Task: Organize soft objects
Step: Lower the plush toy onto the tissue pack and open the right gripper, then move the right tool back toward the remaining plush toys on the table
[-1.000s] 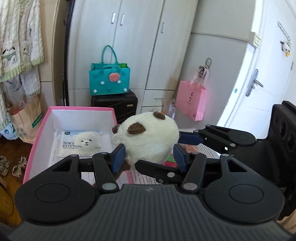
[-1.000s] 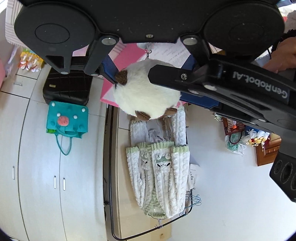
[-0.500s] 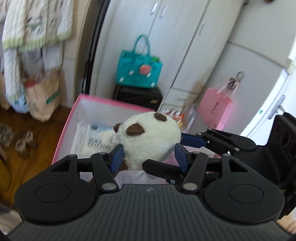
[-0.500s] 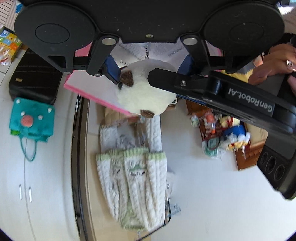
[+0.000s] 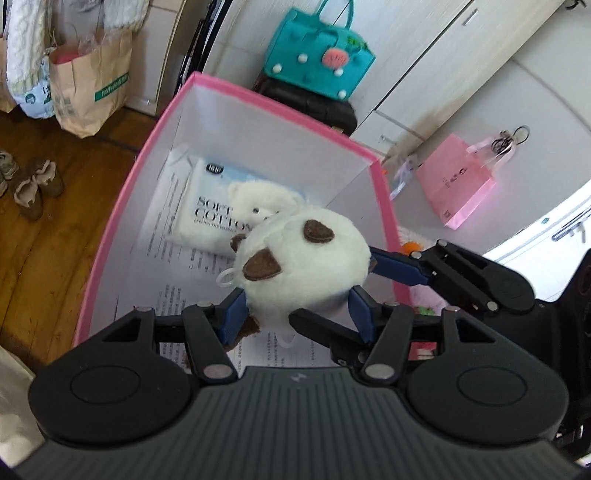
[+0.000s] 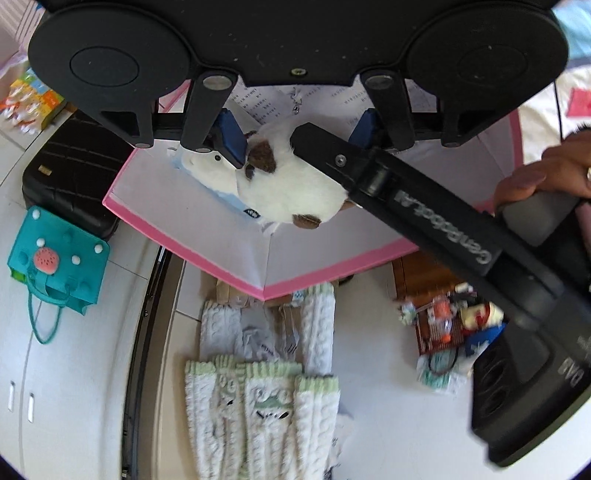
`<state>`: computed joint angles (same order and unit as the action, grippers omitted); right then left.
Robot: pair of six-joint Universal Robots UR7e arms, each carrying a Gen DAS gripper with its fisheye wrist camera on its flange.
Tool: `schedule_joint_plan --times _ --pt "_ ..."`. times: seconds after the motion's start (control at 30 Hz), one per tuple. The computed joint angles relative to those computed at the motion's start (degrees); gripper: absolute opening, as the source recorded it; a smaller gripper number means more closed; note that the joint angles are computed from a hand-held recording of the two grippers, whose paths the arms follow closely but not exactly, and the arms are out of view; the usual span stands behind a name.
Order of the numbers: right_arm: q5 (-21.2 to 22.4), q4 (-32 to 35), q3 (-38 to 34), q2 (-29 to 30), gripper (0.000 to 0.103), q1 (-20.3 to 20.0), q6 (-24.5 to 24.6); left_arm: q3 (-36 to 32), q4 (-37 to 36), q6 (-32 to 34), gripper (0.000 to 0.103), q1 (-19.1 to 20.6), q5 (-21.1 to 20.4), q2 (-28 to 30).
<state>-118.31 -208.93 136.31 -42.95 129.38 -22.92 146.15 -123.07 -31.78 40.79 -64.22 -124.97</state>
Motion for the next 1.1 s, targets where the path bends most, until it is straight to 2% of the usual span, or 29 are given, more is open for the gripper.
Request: schedule_joint_plan --times 0.13,0.23,0.3,0.4,0.47,0.6,0.7,0.83,0.9,1.0,1.1 --pt "-2.5 1.6 -0.3 0.5 0.064 0.7 0.0 0.3 -0.3 1.0 0.057 0.8 -0.5 2.1" --pt "-3.7 4.7 -0.7 -0.3 0.067 0.8 2.1 0.8 -1.8 2.2 0.057 1.2 -0.6 2.9" --pt "-3.4 5.3 -0.4 -0.8 0.066 0.5 2.6 1.0 -1.8 1.8 0.060 0.3 1.1 3.3" --pt "-4.3 3.1 0.4 -0.5 0.066 1.0 0.1 2.1 4.6 -3.8 0.062 -6.5 9.7 0.0" --pt "-3.4 0.9 1.3 -0.8 0.066 1.0 -0.7 2.6 9.6 -6.0 0.063 -11.2 13.7 -3.1" --pt "-0.5 -2.0 4.1 -3.3 0.066 1.3 0.3 2.2 19.6 -11.5 0.064 -18.6 15.6 -10.7" --pt "1.2 -2.6 6.0 -5.4 0.066 1.8 2.0 1.5 31.8 -18.2 0.064 -27.1 17.9 -15.9" --pt "3.2 -1.9 8.4 -8.6 0.066 2.5 4.5 0.0 44.2 -27.0 0.064 -36.2 17.3 -18.8" --pt "2.7 -1.1 9.2 -10.2 0.066 3.6 5.7 -0.7 47.2 -29.6 0.064 -38.9 16.8 -18.2" --pt "1.5 0.0 10.6 -12.8 0.066 5.9 7.7 -2.6 54.6 -35.5 0.064 -45.2 15.5 -18.3" --pt "0.9 2.2 12.6 -16.7 0.066 8.0 10.3 -4.7 58.0 -38.8 0.064 -49.8 12.7 -18.3"
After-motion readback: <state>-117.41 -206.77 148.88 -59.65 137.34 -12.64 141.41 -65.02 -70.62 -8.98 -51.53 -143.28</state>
